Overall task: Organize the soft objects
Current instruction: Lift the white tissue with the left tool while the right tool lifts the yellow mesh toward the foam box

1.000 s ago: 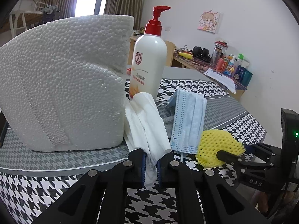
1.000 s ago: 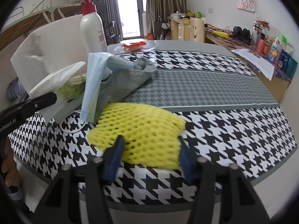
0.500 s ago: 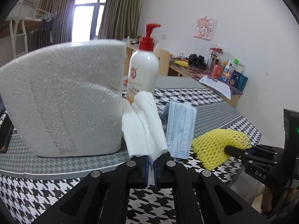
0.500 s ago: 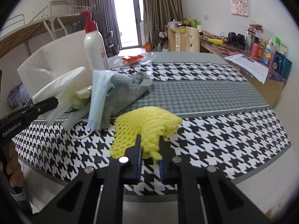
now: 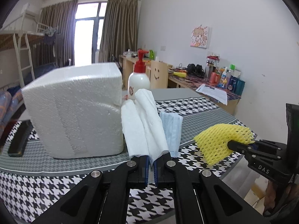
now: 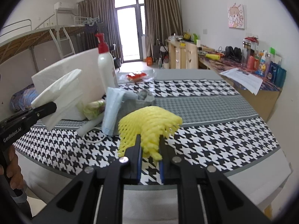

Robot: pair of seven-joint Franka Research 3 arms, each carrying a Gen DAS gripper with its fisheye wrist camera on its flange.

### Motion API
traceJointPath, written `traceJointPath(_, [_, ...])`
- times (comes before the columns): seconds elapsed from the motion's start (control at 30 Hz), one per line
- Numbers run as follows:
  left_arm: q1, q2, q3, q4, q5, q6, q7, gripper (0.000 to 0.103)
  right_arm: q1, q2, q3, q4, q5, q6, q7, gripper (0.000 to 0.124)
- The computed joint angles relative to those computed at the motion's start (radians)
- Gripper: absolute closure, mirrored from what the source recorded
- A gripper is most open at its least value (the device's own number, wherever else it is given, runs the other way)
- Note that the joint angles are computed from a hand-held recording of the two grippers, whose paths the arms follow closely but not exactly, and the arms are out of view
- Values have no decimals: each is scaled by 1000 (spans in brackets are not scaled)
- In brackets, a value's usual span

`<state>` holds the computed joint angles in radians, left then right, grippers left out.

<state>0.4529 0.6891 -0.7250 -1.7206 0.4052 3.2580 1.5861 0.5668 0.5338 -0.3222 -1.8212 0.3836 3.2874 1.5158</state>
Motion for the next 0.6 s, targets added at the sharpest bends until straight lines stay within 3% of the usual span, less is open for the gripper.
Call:
traceJointPath(0.3, [-7,-131,72,-145,68,152,-112,99,-6,-89,58,-119,69,142,-94,106])
traceJointPath(0.4, [-63,-188,151,-192,65,217,-142,99,-36,-122,108,-162,84,204,-125,106])
traceJointPath(0.47, [-133,-231,235,-225,30,257,-144,99,-54,-141,137,-186,96,234,-146,106])
traceJointPath(0.6, [-208,-282,328,-270,9,306,-166,99,-116,-168,216,-219,102,285,-165,106])
